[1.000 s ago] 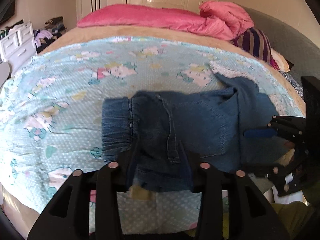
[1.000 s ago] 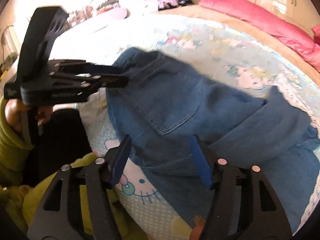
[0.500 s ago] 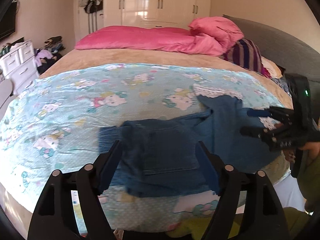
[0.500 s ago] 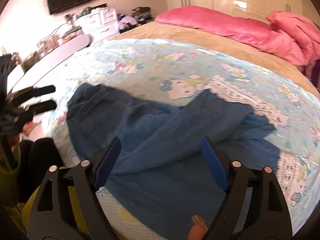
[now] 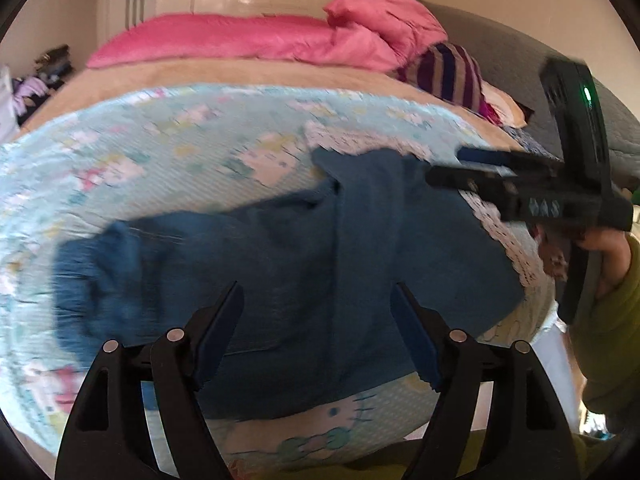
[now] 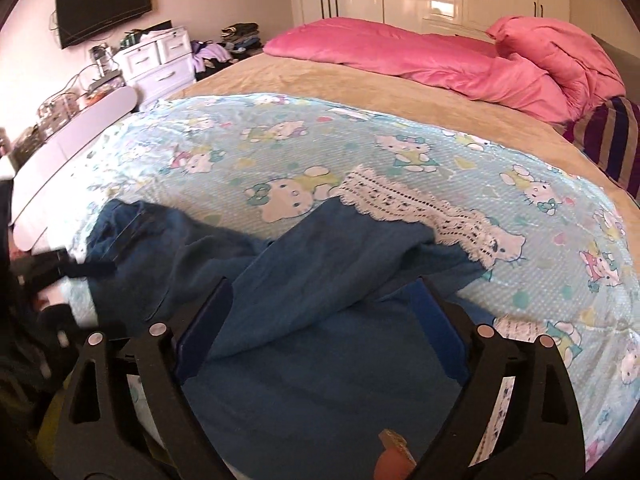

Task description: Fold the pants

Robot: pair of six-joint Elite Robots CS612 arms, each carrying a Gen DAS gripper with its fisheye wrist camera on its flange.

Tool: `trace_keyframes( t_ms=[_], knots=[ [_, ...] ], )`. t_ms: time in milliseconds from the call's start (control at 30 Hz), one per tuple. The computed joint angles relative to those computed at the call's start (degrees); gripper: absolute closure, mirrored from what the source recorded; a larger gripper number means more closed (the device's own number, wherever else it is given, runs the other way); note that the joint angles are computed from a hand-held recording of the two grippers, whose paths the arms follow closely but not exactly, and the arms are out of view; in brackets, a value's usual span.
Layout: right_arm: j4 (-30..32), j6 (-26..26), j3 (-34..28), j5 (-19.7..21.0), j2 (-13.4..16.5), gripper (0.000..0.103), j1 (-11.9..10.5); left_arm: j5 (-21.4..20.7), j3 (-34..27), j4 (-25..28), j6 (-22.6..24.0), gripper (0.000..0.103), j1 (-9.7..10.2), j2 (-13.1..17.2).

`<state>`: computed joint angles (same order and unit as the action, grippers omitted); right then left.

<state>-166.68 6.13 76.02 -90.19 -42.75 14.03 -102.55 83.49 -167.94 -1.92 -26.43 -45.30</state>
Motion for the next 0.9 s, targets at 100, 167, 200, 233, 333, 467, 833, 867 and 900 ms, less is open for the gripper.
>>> trace_keyframes(
  t_ms=[100,167,200,233,333,467,833,867,900],
  knots=[
    [2.3,-0.7,-2.6,-1.5,1.2,0.018,-0.2,-2.9,-2.2,3.6,0.7,0.039,-0.09,1.3],
    [3.5,-1.0,-4.1,-1.8,1.9,0.018,-0.2,-4.0,-3.6,5.8,0.5,0.045,-0.13,2.1],
    [4.3,-1.2,-5.3,-2.0,2.5,0.018,-0.3,-4.5,-4.3,6.7,0.2,0.047,-0.11,2.6],
    [5.4,-1.4,-6.5,-2.4,3.0,0.018,-0.3,-5.1,-5.1,7.4,-0.7,0.047,-0.07,3.1],
    [8.3,-1.9,-10.0,-2.7,4.8,0.018,-0.3,-7.3,-7.3,9.0,-4.8,0.047,0.43,4.7],
    [14.3,-1.9,-16.7,-1.7,8.2,0.017,-0.3,-9.3,-8.4,7.8,-6.5,0.061,0.32,6.1],
    [35.2,1.5,-41.3,-5.6,21.6,0.017,0.2,-13.3,-6.6,3.5,1.3,0.090,-0.55,6.4],
    [36.8,2.1,-43.7,-7.7,23.0,0.017,0.3,-12.9,-6.4,3.4,1.8,0.090,-0.69,6.2],
    [37.8,2.2,-45.4,-9.3,24.0,0.017,0.3,-12.6,-6.3,3.6,2.0,0.090,-0.77,6.2]
  ],
)
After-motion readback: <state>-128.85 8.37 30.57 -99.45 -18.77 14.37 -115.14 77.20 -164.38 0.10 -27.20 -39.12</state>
